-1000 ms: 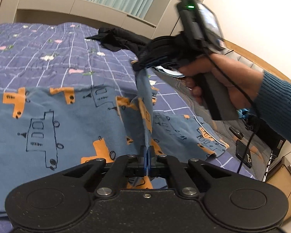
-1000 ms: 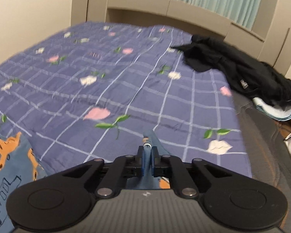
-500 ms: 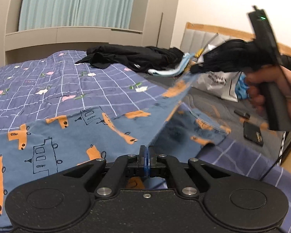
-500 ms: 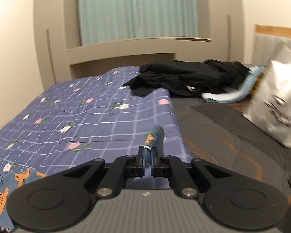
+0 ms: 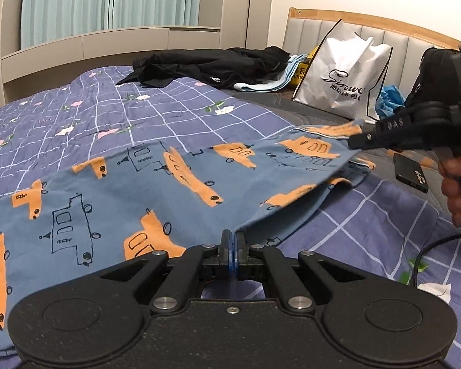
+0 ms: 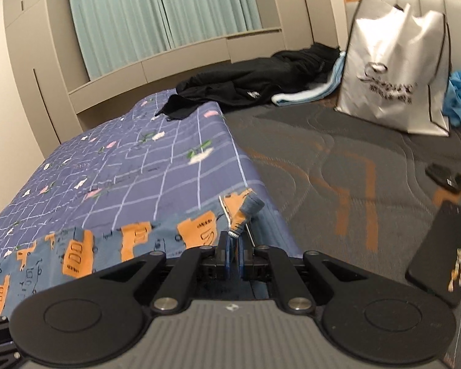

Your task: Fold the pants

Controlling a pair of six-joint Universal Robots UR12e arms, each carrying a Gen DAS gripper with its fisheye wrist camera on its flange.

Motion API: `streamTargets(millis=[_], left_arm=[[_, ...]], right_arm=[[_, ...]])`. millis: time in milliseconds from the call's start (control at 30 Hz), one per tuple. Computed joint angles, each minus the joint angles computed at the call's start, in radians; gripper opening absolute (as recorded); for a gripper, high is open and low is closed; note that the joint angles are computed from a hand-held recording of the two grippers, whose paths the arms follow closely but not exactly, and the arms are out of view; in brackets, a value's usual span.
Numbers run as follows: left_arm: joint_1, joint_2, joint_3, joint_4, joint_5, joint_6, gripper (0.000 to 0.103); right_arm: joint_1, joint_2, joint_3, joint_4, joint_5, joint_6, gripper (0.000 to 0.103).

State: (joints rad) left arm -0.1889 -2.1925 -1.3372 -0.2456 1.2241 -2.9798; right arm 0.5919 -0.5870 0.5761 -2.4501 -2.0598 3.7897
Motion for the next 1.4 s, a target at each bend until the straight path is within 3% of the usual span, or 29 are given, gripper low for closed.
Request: streamTargets(millis=[300, 400, 467, 567, 633, 733, 1000, 1233, 1400], left_arm=[[-0.003, 0.0, 0.004, -0.014, 0.011, 0.011, 0.0], [-0.004, 0.0, 0.004, -0.014, 0.012, 0.011, 0.0], [-0.003, 0.0, 0.004, -0.015, 0.012, 0.012, 0.0], [-0.004, 0.0, 0.007, -0.016, 0.014, 0.01, 0.0], [-0.005, 0.0, 0.008, -0.014, 0.015, 0.008, 0.0], [-0.006, 0.001, 0.009, -0.003, 0.016, 0.006, 0.0], [-0.012, 0.001, 0.013, 0.013, 0.016, 0.013, 0.0], [-0.016, -0.004, 0.022, -0.046, 0.032, 0.015, 0.003], [-0.013, -0.002, 0.019, -0.058, 0.018, -0.007, 0.021]], right_arm=[[-0.004, -0.043, 0.093, -0.019, 0.045, 0.069, 0.008], [-0.008, -0.047, 0.098, -0.02, 0.061, 0.089, 0.017], [-0.014, -0.052, 0.109, -0.034, 0.083, 0.11, 0.036], [-0.021, -0.056, 0.118, -0.047, 0.096, 0.135, 0.037], [-0.025, -0.056, 0.117, -0.047, 0.087, 0.155, 0.037], [-0.03, -0.051, 0.105, -0.04, 0.079, 0.162, 0.008], [-0.012, -0.06, 0.114, -0.061, -0.028, 0.11, 0.008], [-0.014, -0.088, 0.172, -0.016, -0.004, 0.174, 0.008], [-0.012, -0.086, 0.17, 0.001, -0.01, 0.181, 0.012]])
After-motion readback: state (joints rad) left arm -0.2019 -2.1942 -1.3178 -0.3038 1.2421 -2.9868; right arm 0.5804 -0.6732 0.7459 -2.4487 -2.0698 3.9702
